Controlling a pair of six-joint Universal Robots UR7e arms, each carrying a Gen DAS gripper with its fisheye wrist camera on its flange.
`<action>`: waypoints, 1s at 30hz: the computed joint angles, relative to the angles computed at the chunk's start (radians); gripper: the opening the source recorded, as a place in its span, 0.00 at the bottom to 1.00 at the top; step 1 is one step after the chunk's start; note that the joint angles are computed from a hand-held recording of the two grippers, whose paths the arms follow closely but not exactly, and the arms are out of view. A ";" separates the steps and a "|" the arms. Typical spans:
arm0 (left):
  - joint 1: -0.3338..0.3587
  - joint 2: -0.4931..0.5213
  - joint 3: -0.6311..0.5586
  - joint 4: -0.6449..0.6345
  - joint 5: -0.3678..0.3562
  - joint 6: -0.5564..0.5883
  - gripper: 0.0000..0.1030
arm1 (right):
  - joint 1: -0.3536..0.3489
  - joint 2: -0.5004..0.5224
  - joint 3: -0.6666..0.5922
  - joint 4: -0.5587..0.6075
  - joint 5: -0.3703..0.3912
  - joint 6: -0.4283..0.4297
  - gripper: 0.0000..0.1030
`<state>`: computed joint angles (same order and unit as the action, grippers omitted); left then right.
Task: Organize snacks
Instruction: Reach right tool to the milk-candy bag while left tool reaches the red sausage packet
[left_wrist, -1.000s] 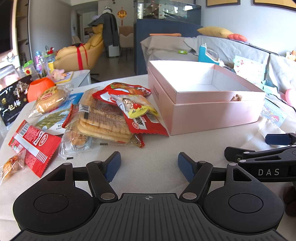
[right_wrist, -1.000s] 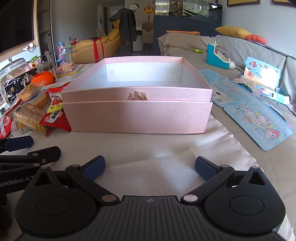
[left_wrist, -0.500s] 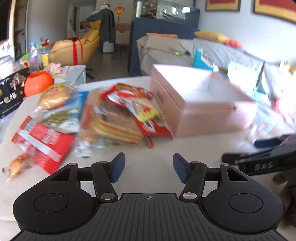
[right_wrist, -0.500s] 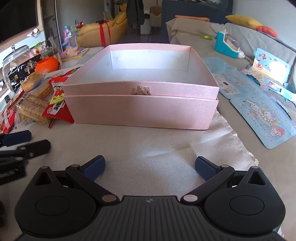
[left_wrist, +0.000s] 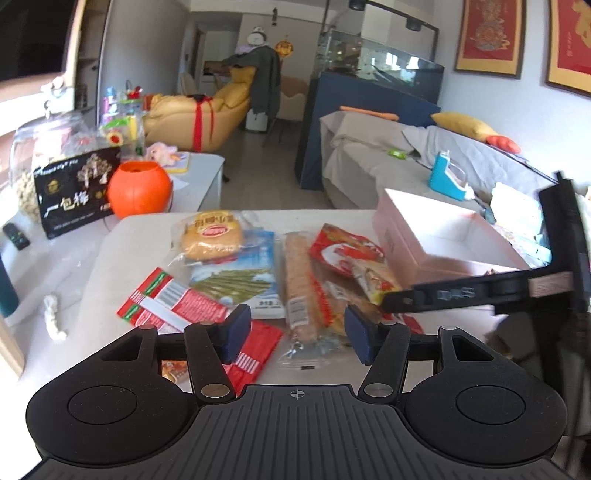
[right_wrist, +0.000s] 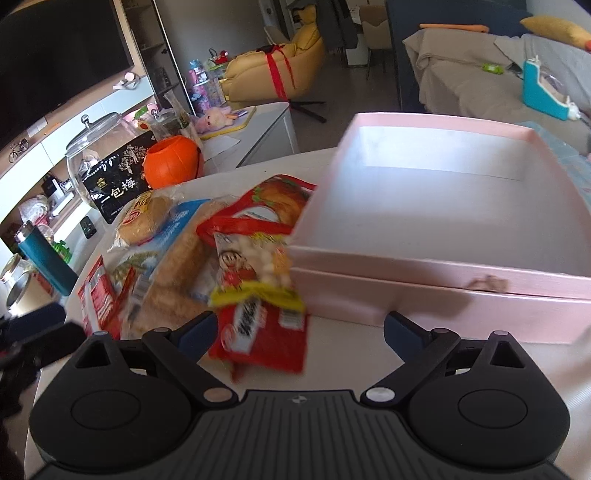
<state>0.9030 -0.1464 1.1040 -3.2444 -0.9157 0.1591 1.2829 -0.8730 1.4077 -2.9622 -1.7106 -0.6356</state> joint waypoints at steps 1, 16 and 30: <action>0.002 0.003 -0.009 0.008 -0.001 -0.001 0.59 | 0.007 0.022 -0.022 0.003 -0.010 -0.001 0.91; 0.004 0.297 -0.624 0.527 -0.129 0.034 0.52 | -0.014 -0.073 0.114 -0.061 -0.085 -0.244 0.34; 0.011 0.174 -0.351 0.351 -0.006 0.142 0.39 | -0.049 -0.123 0.147 -0.044 0.092 -0.213 0.72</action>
<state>0.9135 0.0281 0.7527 -2.8937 -0.9221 0.3008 1.2340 -0.9959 1.5550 -3.0059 -1.6185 -0.8487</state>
